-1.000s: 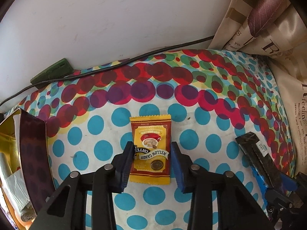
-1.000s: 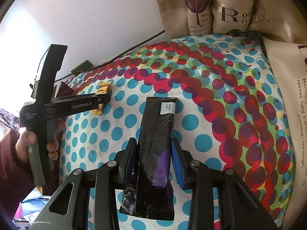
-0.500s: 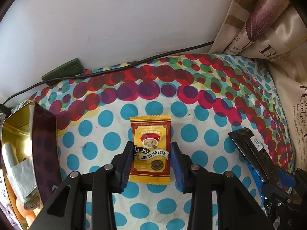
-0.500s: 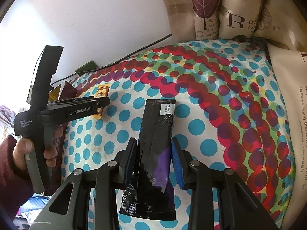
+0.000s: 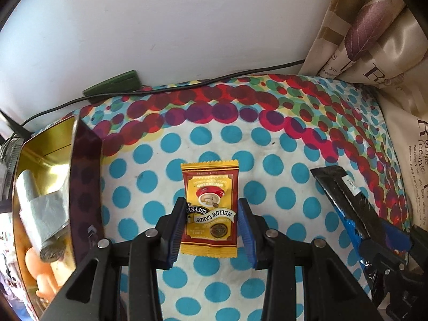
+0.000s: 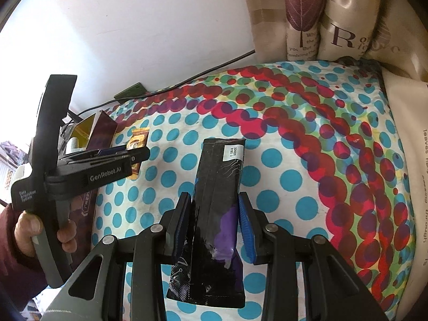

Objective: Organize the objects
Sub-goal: 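Carry the candy packet and black bag over the gold tray with both tools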

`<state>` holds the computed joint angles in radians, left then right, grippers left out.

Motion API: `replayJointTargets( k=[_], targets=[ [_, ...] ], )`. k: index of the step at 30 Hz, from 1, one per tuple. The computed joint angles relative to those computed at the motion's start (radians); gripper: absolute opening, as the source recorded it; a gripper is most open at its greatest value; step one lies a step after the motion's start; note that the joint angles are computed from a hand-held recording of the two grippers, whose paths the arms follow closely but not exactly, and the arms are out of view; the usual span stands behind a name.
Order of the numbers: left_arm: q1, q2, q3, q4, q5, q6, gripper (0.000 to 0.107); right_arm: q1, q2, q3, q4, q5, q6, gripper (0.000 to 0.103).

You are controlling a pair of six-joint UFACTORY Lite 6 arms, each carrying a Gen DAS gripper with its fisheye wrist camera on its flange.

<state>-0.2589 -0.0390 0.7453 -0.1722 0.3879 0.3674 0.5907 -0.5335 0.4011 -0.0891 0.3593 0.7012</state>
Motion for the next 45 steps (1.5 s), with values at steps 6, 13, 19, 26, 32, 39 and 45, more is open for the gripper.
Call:
replayJointTargets(
  k=[6,13,19,26,32,39,45],
  targets=[
    [0.045,-0.098,-0.061,0.003,0.020,0.000,0.038,0.049,0.014,0.032,-0.063,0.010,0.078,0.033],
    [0.118,-0.241,-0.128,-0.036,0.082,0.050,0.039,0.103,0.048,0.060,-0.134,0.004,0.166,0.033],
    [0.205,-0.335,-0.161,-0.080,0.141,0.122,0.039,0.153,0.103,0.106,-0.182,-0.007,0.224,0.033],
    [0.322,-0.413,-0.173,-0.129,0.209,0.217,0.039,0.215,0.167,0.170,-0.240,-0.004,0.292,0.033],
    [0.456,-0.473,-0.183,-0.184,0.275,0.333,0.039,0.263,0.216,0.226,-0.274,0.004,0.326,0.033],
    [0.657,-0.502,-0.175,-0.250,0.367,0.498,0.039,0.330,0.288,0.303,-0.334,0.005,0.397,0.033],
    [0.858,-0.497,-0.161,-0.302,0.429,0.662,0.039,0.394,0.367,0.392,-0.363,0.009,0.423,0.033]
  ],
)
